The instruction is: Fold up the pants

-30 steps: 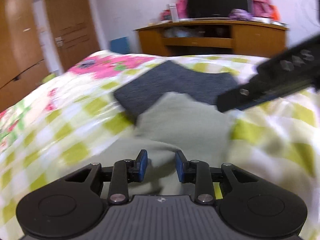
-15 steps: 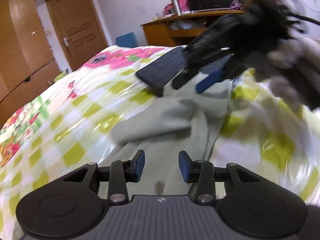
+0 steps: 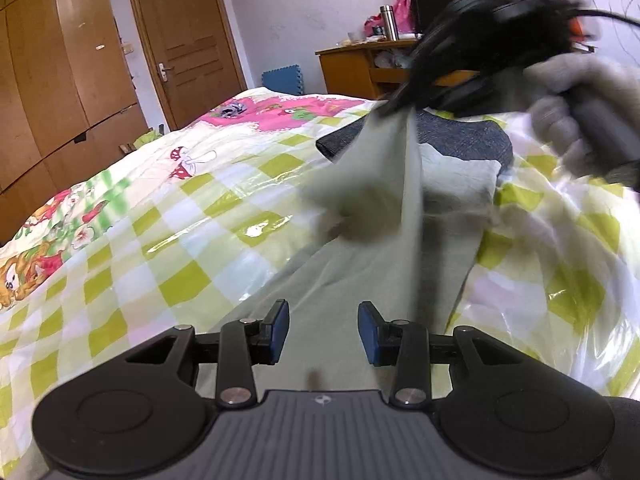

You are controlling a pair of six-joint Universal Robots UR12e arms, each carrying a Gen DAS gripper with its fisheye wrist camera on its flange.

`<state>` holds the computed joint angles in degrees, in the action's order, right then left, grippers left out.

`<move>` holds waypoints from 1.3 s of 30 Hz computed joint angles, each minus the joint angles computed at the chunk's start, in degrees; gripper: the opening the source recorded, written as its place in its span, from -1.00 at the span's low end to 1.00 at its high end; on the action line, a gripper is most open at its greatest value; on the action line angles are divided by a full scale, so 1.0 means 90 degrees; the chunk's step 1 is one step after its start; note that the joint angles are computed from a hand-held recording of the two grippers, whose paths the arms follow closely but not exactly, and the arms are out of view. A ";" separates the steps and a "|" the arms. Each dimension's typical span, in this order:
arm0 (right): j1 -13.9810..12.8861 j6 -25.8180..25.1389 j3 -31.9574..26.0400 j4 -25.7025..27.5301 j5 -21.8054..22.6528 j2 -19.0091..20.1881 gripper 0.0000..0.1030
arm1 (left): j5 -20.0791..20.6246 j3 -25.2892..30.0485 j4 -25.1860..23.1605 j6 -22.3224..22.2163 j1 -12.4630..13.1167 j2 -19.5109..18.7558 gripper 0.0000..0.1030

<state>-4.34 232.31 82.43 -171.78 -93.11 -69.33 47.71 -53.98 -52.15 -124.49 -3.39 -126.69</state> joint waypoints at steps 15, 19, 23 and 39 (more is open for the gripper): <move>0.0266 0.1601 0.1326 0.0628 -0.1330 -0.0784 -0.01 | 0.0396 -0.0222 0.0037 0.0280 0.0118 0.0134 0.01; 0.0239 0.2049 0.1220 0.0619 -0.1059 -0.0604 0.13 | 0.0595 -0.0272 0.0144 0.0117 0.0202 0.0157 0.01; 0.0218 0.2105 0.0960 0.0866 -0.1044 -0.0455 0.14 | 0.0686 -0.0289 0.0164 -0.0014 0.0261 0.0162 0.01; 0.0360 0.1949 0.1299 0.1599 -0.1721 -0.1050 -0.93 | 0.0615 -0.0487 0.0311 -0.0171 0.0340 0.0218 0.13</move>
<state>-1.10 249.85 94.12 -157.39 -108.60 -78.78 53.25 -58.36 -49.35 -126.03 -0.33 -124.73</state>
